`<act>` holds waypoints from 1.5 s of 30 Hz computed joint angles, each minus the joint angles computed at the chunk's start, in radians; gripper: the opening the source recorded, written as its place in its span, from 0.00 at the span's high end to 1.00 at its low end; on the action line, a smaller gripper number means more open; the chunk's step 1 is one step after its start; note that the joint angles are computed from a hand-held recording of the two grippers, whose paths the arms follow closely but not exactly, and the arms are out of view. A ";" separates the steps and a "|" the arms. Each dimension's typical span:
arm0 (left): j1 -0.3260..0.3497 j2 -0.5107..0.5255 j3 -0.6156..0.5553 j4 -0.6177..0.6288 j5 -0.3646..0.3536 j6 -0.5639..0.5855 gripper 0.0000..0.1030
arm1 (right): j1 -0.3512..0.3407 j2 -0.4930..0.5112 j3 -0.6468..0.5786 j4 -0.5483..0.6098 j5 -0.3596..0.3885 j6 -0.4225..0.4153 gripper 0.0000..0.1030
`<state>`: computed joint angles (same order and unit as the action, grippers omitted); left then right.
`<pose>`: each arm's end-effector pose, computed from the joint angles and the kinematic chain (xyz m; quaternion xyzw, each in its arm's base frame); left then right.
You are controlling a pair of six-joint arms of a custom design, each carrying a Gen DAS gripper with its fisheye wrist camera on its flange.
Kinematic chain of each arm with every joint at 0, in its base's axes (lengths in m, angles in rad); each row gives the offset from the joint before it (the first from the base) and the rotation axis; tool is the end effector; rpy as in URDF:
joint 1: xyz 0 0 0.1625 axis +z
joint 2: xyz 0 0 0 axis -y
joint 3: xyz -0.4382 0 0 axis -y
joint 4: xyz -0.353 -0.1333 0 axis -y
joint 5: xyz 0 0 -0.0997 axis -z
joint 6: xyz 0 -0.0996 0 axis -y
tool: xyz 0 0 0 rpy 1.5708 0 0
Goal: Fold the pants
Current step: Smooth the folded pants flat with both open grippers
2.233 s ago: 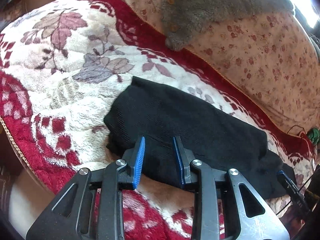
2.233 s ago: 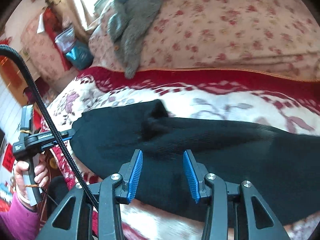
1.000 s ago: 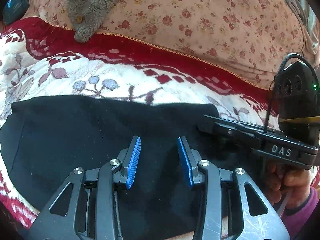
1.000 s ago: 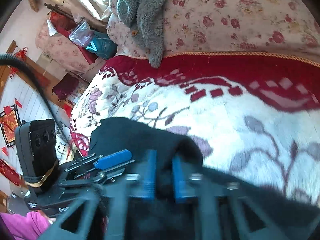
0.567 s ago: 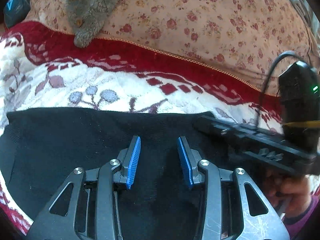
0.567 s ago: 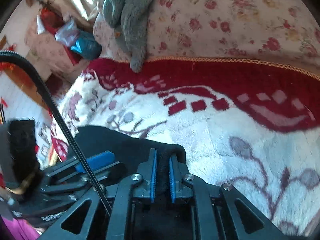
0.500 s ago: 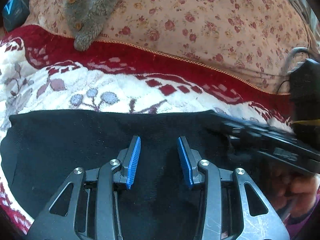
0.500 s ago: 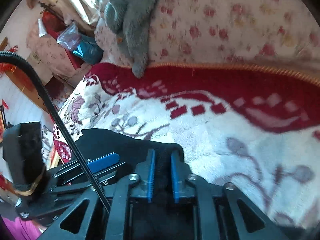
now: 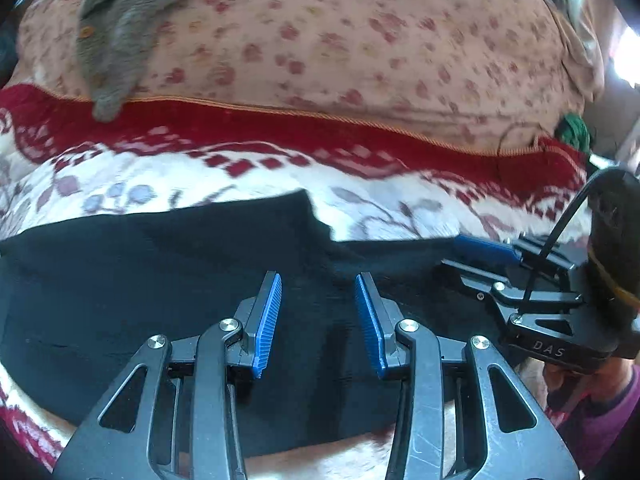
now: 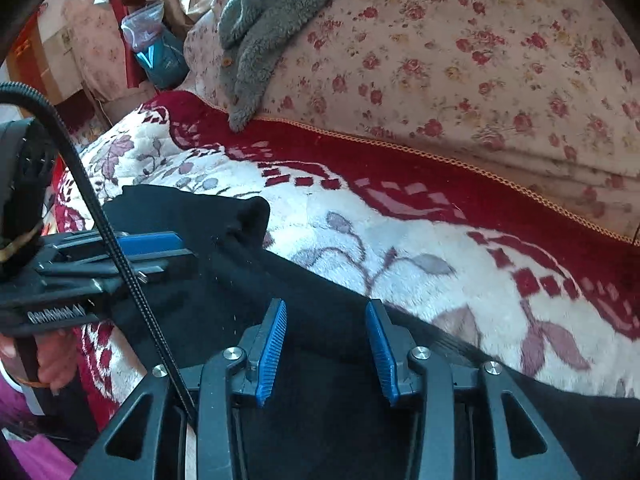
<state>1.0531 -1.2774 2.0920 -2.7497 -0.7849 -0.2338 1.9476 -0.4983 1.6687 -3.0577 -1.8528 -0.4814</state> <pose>-0.0640 -0.5242 0.2949 0.0599 0.9092 -0.2939 0.2889 0.3363 -0.5628 -0.0130 0.3866 -0.8983 0.1486 0.1467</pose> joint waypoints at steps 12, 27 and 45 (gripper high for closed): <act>0.002 0.093 -0.047 -0.040 0.079 -0.013 0.63 | 0.009 0.008 0.062 -0.202 -0.102 0.018 0.62; -0.123 0.089 0.012 -0.045 0.030 -0.065 0.63 | -0.077 -0.267 0.454 -0.427 -0.023 0.194 0.57; -0.175 0.158 -0.027 0.072 -0.080 -0.161 0.63 | -0.168 -0.398 0.635 -0.555 -0.060 0.277 0.55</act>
<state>0.8778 -1.1197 2.0648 -2.6775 -0.8647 -0.3950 1.7799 -0.8967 2.3035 -3.6131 -1.9123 -0.2041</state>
